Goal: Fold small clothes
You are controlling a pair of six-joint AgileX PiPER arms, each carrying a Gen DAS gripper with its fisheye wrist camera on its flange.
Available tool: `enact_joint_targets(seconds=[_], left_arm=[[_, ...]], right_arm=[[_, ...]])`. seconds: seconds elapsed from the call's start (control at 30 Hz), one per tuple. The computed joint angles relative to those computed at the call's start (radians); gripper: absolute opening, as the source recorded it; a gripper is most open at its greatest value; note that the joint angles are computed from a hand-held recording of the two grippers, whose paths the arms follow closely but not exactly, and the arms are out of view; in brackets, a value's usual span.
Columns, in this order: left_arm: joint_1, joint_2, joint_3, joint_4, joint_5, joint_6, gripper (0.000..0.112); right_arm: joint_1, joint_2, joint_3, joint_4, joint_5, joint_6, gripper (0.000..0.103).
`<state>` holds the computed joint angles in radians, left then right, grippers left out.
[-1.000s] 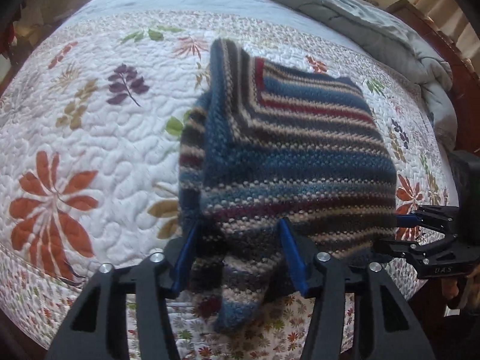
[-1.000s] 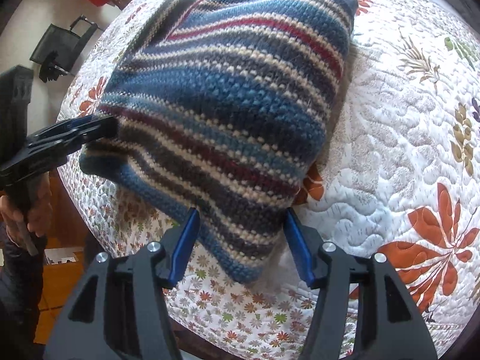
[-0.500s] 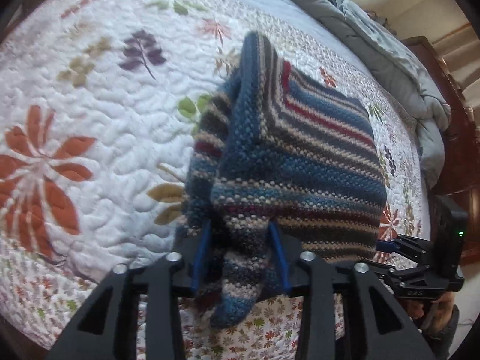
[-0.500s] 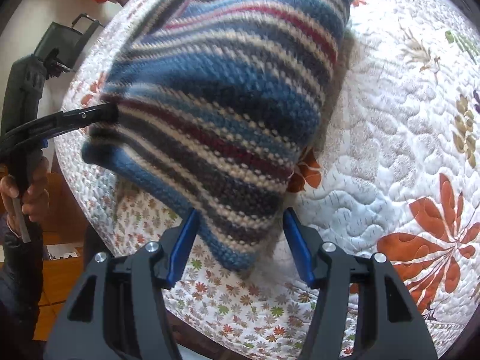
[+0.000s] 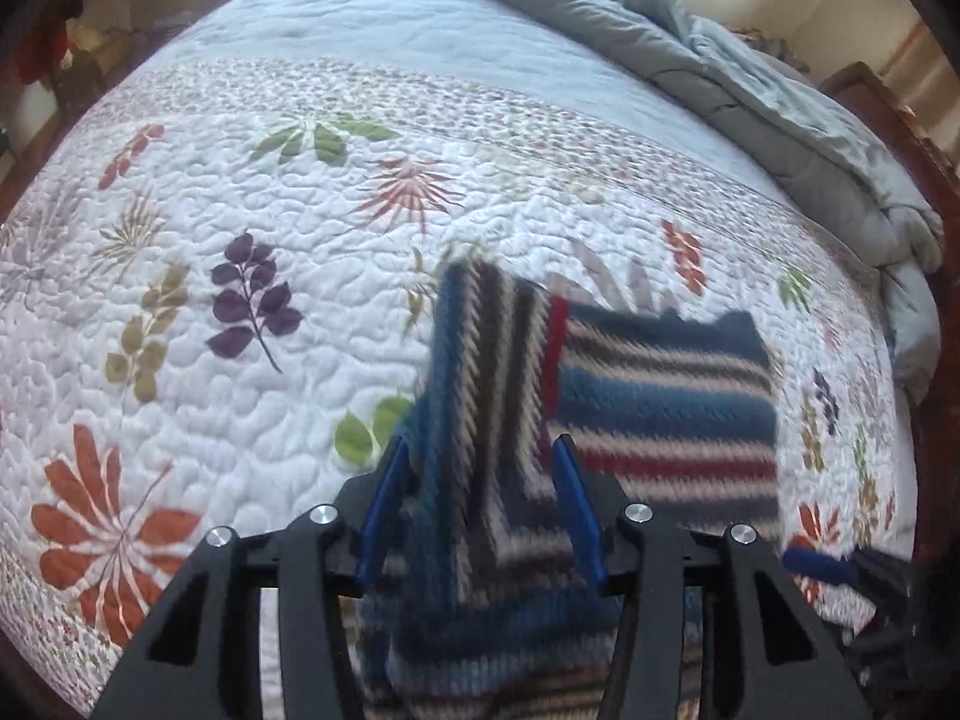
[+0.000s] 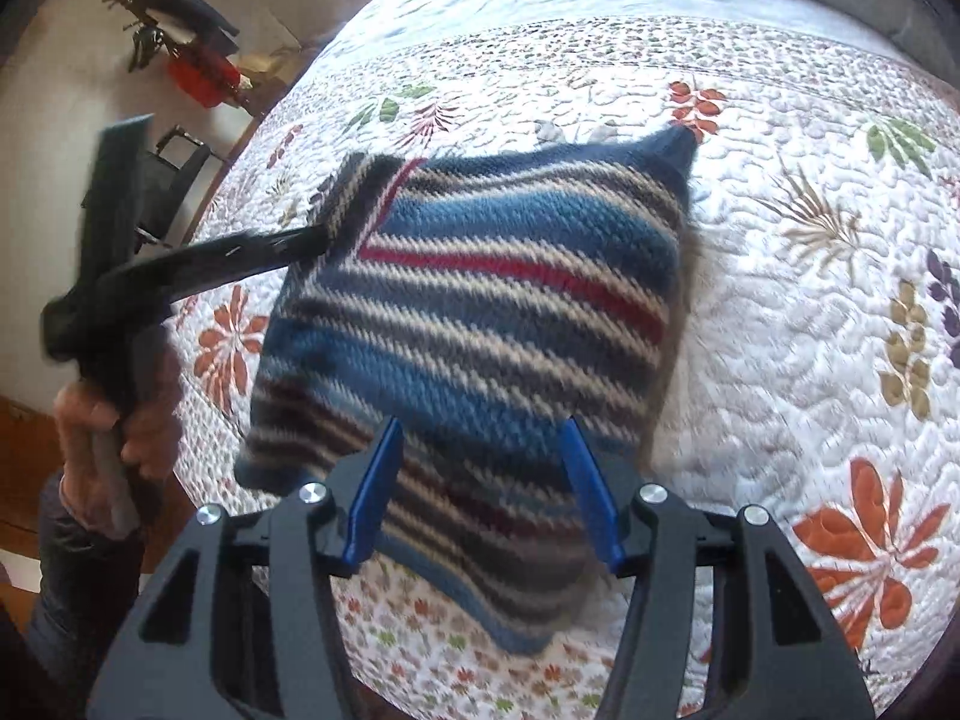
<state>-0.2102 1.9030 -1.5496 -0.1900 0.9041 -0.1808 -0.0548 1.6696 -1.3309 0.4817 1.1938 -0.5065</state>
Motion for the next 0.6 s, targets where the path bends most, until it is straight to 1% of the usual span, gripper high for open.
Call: enact_joint_targets(seconds=[0.03,0.13,0.2,0.27,0.4,0.47,0.53,0.6], left_arm=[[0.002,0.027,-0.031,-0.005,0.015,0.003,0.055],[0.002,0.109,-0.105,0.006,0.045,0.007,0.055],[-0.003,0.144,-0.131,0.049,0.061,-0.02,0.055],[0.002,0.178,-0.134,0.066,0.058,-0.029,0.057],[0.014,0.19,-0.124,0.064,0.044,-0.018,0.064],[0.029,0.191,-0.129,0.032,0.057,0.008,0.064],[0.059,0.181,-0.124,-0.036,0.075,0.045,0.064],[0.089,0.142,-0.088,-0.102,0.082,0.088,0.064]], right_arm=[[0.014,0.01,-0.014,0.009,-0.007,0.006,0.056],[0.044,0.047,-0.053,0.004,-0.017,0.03,0.057],[0.056,0.073,-0.072,-0.002,-0.023,0.041,0.057],[0.062,0.102,-0.083,-0.002,-0.026,0.055,0.057],[0.09,0.146,-0.09,-0.037,-0.057,0.091,0.058],[0.087,0.149,-0.091,-0.03,-0.055,0.086,0.058],[0.074,0.146,-0.097,-0.015,-0.039,0.076,0.058],[0.046,0.131,-0.106,0.015,0.001,0.052,0.06]])
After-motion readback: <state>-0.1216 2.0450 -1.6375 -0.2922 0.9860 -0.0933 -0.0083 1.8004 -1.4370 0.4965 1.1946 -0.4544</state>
